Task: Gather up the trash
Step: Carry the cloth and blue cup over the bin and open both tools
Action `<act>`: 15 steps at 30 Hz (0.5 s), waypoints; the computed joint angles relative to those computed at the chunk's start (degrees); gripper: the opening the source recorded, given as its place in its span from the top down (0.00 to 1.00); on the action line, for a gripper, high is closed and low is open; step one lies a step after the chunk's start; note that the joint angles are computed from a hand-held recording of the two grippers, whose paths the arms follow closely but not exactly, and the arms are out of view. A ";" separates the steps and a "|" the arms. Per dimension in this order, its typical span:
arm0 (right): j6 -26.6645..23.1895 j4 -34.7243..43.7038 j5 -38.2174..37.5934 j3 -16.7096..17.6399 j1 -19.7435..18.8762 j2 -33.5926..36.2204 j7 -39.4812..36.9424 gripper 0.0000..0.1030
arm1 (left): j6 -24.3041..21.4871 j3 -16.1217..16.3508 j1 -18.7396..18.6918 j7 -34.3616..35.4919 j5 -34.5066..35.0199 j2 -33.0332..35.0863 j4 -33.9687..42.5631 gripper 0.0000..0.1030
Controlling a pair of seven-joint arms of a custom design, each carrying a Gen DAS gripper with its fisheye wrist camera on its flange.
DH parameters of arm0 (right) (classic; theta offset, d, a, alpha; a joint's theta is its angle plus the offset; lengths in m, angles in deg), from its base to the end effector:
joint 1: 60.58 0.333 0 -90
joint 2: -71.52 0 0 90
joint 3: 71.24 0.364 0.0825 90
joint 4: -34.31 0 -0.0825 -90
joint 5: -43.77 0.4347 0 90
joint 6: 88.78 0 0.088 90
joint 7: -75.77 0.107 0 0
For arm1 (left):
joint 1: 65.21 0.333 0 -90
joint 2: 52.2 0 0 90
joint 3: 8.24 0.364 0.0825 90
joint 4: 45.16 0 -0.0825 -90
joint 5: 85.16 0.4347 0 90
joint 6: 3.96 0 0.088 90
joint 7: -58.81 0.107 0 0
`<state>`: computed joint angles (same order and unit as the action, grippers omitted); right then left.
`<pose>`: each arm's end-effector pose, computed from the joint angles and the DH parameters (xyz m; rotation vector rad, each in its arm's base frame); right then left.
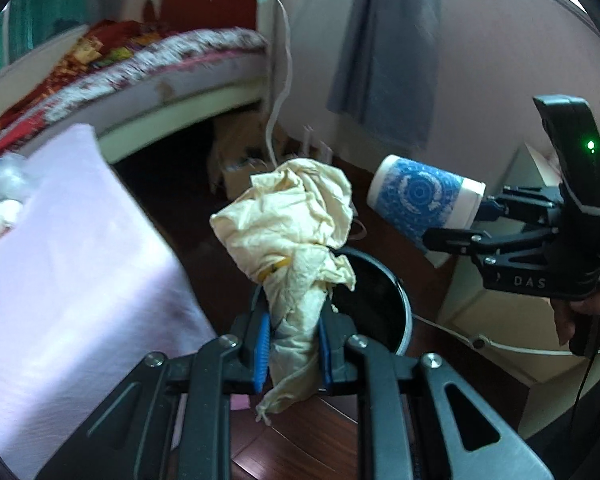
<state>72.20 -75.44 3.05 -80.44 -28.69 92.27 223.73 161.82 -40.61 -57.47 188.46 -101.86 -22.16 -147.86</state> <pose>0.6413 0.3125 0.3693 -1.8709 1.8201 -0.6621 0.7179 -0.2442 0.3756 -1.1421 2.4764 -0.9885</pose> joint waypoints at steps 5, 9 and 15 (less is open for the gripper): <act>0.14 -0.83 3.75 1.57 -1.62 1.62 -5.24 0.53 | -6.15 2.01 -2.33 -0.79 1.66 3.05 3.70 0.79; 0.35 -0.61 8.61 2.53 -2.53 3.99 -11.03 0.52 | -10.19 5.06 -5.25 -1.93 3.07 5.45 7.09 0.79; -0.44 2.43 17.04 3.35 -3.08 8.27 -20.43 0.52 | -15.68 7.27 -7.51 -3.40 3.96 8.42 11.44 0.77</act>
